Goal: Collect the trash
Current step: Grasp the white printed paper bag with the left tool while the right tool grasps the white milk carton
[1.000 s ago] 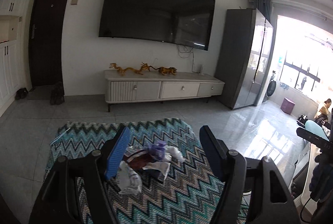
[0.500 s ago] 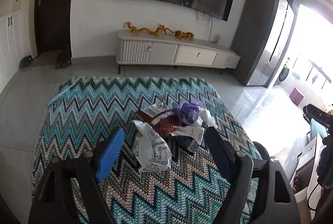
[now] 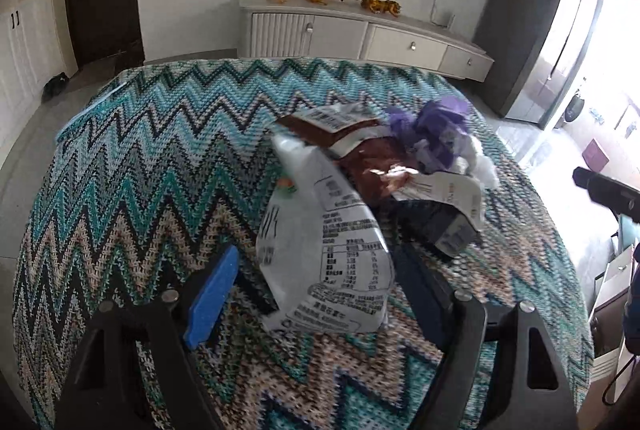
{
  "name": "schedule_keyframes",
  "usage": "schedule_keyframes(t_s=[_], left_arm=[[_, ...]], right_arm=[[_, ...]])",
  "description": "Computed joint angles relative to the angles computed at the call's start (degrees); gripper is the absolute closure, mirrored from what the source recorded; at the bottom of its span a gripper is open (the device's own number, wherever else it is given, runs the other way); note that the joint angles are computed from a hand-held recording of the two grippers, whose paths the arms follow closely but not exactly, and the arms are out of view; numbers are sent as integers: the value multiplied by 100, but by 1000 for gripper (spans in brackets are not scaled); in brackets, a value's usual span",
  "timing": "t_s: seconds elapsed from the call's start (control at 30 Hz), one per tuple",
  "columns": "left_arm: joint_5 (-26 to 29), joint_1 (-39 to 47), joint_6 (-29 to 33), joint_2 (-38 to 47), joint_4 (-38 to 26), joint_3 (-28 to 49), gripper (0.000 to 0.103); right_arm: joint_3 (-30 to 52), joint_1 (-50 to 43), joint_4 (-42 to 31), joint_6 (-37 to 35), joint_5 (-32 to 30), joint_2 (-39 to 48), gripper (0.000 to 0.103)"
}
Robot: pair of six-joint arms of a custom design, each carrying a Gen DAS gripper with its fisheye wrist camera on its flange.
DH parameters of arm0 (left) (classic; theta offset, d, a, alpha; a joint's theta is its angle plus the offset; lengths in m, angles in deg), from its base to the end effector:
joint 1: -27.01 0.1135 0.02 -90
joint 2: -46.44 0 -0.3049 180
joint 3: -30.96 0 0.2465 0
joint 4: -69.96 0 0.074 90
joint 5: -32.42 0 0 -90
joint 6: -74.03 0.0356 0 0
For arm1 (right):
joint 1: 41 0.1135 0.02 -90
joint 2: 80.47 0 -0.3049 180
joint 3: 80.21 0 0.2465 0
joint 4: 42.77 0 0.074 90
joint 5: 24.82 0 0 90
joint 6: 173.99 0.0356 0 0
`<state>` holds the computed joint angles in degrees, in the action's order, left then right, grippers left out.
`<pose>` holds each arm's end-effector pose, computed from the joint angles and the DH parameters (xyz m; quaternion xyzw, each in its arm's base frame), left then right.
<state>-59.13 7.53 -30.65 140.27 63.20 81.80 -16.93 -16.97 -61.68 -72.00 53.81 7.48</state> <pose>0.2751 -0.0963 0.1660 0.0347 0.9382 -0.0889 0.3326 0.2821 0.1335 0.2402 -0.1347 0.9054 0.2078 0.3448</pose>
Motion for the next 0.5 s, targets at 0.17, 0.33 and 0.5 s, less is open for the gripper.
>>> schedule_keyframes(t_s=[0.17, 0.33, 0.5], left_arm=[[81, 375, -51, 207, 429, -183, 31], [271, 760, -38, 356, 689, -358, 52], [457, 942, -63, 364, 1037, -567, 59]], right_arm=[[658, 466, 151, -242, -120, 1274, 37], [1134, 766, 201, -468, 259, 2021, 34], [1414, 950, 283, -572, 303, 2454, 34]])
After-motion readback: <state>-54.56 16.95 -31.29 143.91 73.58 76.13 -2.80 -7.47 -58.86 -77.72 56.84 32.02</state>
